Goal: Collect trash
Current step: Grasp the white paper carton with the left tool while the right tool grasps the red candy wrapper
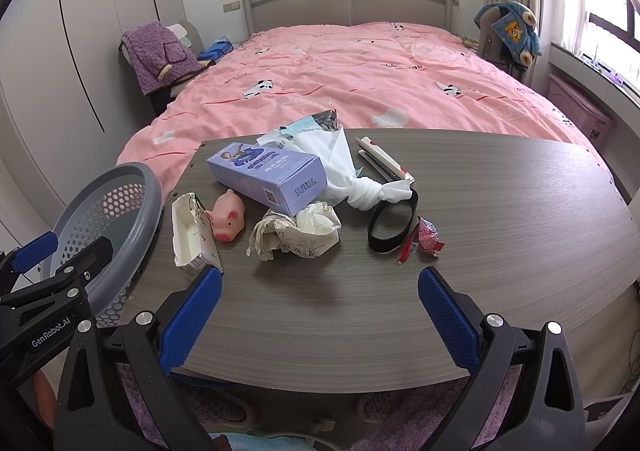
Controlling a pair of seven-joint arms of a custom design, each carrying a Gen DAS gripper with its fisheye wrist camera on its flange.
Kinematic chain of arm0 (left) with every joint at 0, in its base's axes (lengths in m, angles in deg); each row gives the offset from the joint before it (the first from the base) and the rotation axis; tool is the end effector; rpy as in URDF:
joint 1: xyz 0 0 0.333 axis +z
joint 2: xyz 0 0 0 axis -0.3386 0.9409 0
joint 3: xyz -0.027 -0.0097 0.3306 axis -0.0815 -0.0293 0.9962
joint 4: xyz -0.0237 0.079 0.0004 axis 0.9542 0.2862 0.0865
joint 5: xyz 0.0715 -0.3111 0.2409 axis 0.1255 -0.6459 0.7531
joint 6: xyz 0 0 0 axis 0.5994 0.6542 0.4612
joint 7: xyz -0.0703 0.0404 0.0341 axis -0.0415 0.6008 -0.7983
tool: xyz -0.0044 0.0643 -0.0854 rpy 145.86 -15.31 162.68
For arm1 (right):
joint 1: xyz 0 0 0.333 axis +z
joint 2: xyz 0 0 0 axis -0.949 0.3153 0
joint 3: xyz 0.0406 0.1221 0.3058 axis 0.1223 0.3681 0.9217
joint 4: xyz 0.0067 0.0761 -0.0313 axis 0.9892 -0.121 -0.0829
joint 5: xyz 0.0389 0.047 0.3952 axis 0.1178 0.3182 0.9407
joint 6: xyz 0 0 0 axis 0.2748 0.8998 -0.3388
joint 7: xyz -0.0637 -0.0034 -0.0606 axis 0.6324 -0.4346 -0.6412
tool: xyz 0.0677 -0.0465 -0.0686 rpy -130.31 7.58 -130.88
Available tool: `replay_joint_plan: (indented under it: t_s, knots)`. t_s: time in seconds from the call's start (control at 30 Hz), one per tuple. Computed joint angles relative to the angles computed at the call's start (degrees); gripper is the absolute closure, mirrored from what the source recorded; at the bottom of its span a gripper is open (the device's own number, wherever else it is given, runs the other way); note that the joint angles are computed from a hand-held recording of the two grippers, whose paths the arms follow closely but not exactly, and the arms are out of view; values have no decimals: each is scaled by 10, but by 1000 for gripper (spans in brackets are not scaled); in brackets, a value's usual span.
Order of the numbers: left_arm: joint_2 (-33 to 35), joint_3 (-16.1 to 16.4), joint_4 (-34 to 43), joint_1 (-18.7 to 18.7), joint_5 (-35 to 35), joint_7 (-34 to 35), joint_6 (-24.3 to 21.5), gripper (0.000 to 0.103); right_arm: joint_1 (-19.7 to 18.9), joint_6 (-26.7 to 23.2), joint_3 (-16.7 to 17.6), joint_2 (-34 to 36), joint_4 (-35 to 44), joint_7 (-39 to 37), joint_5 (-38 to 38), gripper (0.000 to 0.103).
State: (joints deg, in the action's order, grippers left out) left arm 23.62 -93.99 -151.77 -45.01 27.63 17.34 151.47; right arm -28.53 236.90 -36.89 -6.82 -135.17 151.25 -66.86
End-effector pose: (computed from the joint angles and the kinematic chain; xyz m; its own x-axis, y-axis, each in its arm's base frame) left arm 0.5438 -0.3505 0.3514 0.1248 -0.9871 -0.0998 -0.7390 -0.0254 -0.6732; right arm 0.5566 0.1726 0.3319 0.0669 -0.9938 -0.0890 -0.7416 0.0102 -0.6707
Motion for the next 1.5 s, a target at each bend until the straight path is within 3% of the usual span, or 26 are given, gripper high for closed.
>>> replay_joint_plan:
  t_s: [0.13, 0.33, 0.7, 0.87, 1.03, 1.17, 1.5]
  knots:
    - [1, 0, 0, 2, -8, 4, 1, 20, -42, 10, 42, -4, -1, -4, -3, 6]
    - [10, 2, 6, 4, -21, 15, 5, 20, -137, 24, 128, -3, -3, -10, -13, 6]
    - [67, 8, 62, 0, -107, 111, 47, 20, -232, 51, 190, 9, -9, -9, -14, 6]
    - [99, 18, 93, -11, -164, 162, 63, 20, -296, 65, 233, 11, -16, 13, -39, 6]
    - [126, 33, 121, -30, -195, 191, 69, 20, -339, 67, 259, 20, -17, 38, -65, 6]
    - [146, 46, 149, -46, -211, 205, 47, 20, -368, 72, 276, 24, -21, 61, -89, 6]
    - [176, 61, 184, -53, -229, 214, 35, 22, -383, 75, 277, 30, -20, 92, -114, 6]
